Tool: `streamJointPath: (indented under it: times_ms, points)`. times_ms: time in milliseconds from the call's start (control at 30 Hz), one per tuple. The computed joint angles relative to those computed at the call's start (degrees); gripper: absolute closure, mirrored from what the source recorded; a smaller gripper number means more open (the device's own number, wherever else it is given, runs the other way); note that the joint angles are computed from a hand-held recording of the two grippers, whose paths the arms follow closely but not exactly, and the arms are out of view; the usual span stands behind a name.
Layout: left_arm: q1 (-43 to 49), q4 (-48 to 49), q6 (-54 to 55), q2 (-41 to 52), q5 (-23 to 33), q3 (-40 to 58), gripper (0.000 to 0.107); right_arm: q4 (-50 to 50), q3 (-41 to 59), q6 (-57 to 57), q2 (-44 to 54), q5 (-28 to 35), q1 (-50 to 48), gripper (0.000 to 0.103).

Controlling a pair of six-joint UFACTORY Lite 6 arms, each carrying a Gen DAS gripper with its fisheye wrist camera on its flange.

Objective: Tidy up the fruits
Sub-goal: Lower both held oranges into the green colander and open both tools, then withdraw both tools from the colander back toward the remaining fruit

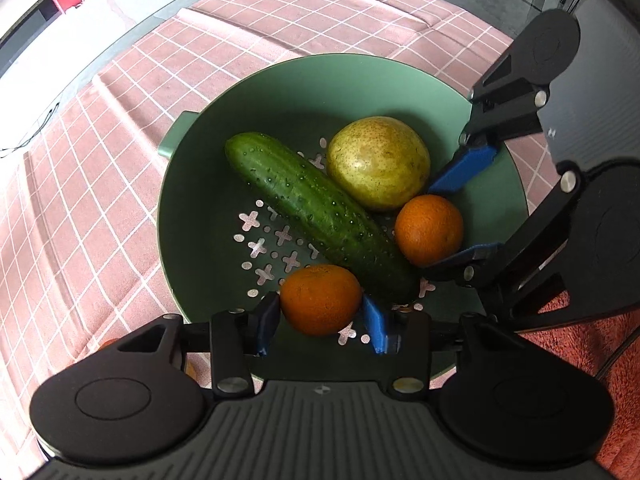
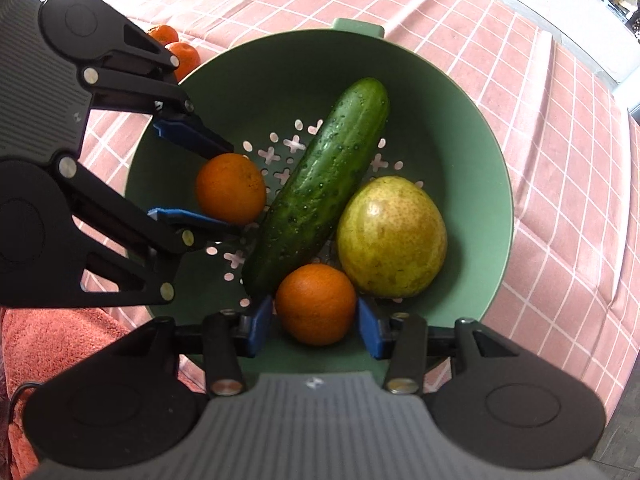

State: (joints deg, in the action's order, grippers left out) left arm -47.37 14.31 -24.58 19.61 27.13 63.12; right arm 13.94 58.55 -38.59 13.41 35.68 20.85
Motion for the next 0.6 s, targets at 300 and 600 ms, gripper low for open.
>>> streamJointPath:
  times_ms: [300, 600]
  points:
    - [-0.5, 3.3, -6.4, -11.0, 0.3, -5.7, 0.048, -3.2, -5.1, 7.6, -8.8, -1.8, 3.1, 0.045]
    - [0.3, 8.9, -17.0, -32.3, 3.7, -18.2, 0.047, 2.6, -12.7, 15.7, -23.2, -6.5, 7.4, 0.045]
